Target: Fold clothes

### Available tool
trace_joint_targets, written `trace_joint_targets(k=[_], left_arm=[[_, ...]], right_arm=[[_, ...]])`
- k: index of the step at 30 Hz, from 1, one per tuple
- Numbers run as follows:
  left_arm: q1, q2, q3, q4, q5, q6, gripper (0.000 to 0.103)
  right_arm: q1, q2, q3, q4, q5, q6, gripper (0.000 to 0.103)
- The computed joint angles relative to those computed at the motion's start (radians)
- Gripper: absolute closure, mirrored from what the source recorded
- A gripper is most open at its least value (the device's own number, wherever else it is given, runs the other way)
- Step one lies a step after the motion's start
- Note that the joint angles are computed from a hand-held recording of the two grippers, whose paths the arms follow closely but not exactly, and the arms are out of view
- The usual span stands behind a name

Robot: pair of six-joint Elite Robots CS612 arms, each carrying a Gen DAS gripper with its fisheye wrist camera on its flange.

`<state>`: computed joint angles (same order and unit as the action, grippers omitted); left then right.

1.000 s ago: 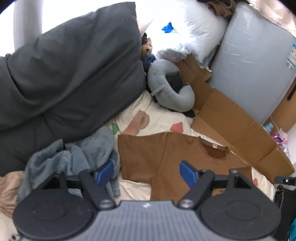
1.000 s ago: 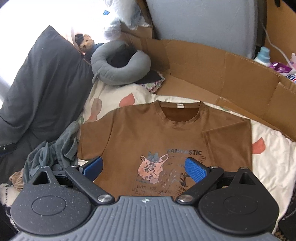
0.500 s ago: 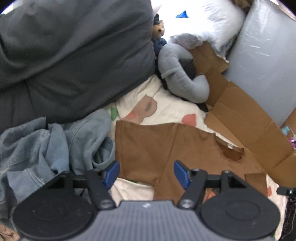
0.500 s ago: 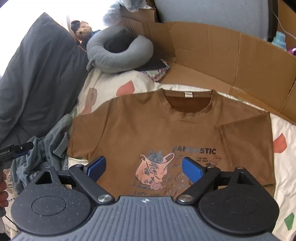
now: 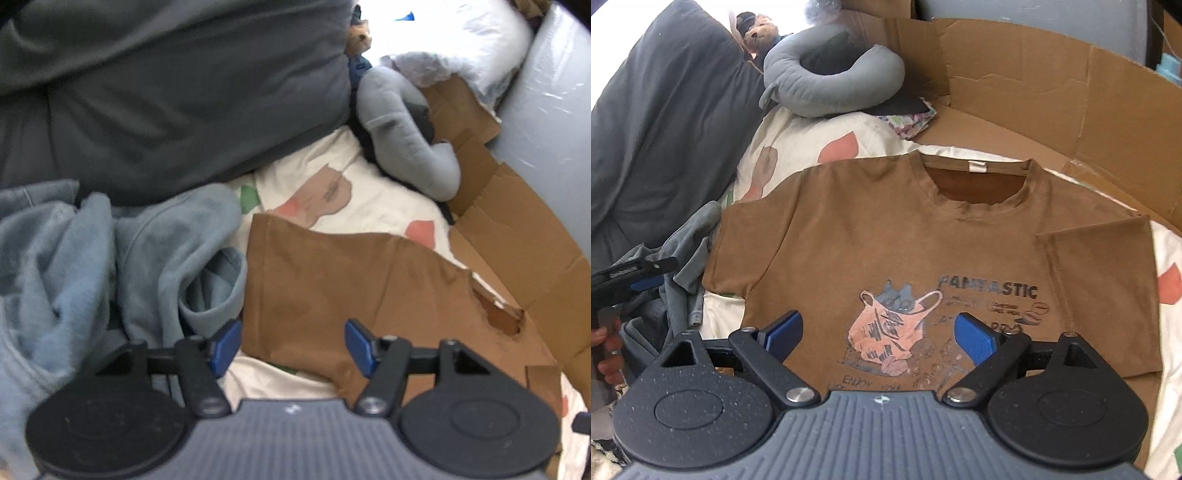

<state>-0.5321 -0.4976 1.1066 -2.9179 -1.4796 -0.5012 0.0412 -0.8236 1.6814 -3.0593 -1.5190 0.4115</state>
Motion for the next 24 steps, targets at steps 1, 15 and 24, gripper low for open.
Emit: trace_joint_targets(k=[1,15,24], left_arm=[[0.001,0.010,-0.008,-0.005,0.001,-0.006,0.041],[0.005,0.100,-0.068,-0.044,0.010,-0.023,0.044],[0.001,0.130,-0.103,-0.022,0.008,-0.034,0.029]], right_arm=[[0.001,0.008,-0.005,-0.004,0.005,-0.003,0.011],[0.020,0.083,-0.057,0.008,0.050,-0.033,0.011],[0.019,0.101,-0.082,0.037,0.057,-0.041,0.011]])
